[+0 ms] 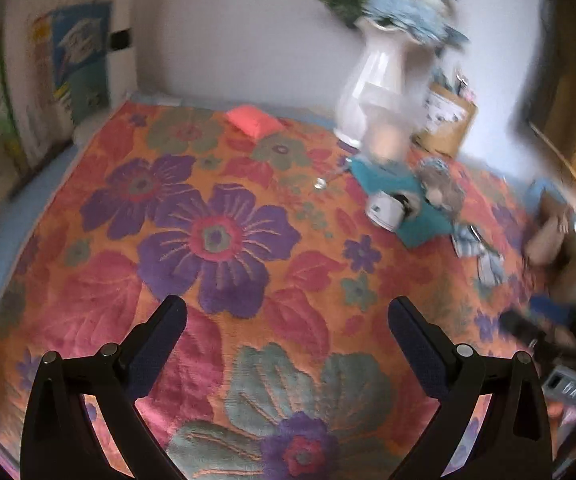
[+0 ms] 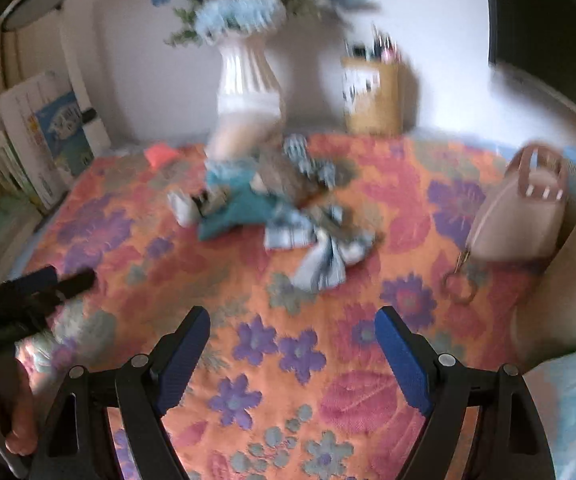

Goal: Organize soft objects

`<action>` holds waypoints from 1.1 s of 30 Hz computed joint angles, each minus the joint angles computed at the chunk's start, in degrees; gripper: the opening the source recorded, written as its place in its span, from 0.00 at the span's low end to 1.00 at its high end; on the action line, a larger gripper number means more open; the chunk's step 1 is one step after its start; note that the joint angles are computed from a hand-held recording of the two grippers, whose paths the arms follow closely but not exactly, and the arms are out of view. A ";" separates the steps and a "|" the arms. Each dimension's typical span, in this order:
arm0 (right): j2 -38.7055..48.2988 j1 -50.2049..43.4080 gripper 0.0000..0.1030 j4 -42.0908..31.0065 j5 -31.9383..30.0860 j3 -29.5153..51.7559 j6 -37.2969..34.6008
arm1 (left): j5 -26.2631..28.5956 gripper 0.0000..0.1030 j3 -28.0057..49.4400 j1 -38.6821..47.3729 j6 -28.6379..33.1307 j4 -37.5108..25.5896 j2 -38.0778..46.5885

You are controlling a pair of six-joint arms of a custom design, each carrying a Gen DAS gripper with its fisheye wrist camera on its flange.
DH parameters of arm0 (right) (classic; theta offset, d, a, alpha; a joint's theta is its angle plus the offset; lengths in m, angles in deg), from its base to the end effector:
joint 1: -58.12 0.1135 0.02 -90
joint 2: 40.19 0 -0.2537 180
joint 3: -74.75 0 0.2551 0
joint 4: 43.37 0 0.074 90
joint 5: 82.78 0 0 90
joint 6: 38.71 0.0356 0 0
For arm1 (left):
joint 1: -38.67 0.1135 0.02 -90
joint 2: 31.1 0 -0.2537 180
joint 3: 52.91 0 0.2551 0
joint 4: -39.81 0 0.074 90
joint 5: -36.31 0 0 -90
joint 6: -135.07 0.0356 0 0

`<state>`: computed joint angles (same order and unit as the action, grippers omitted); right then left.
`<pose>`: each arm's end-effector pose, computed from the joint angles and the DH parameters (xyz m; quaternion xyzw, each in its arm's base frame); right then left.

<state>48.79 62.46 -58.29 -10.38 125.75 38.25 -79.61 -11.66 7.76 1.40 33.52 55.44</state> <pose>0.2800 0.0320 0.1241 -0.1897 0.9188 0.1208 0.3245 0.2225 -0.1151 0.1024 -0.1756 0.9064 -0.0258 0.3834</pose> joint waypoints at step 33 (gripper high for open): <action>5.30 1.91 0.84 -20.65 -5.96 20.80 3.51 | 14.63 0.98 17.64 14.51 6.44 -20.31 -9.36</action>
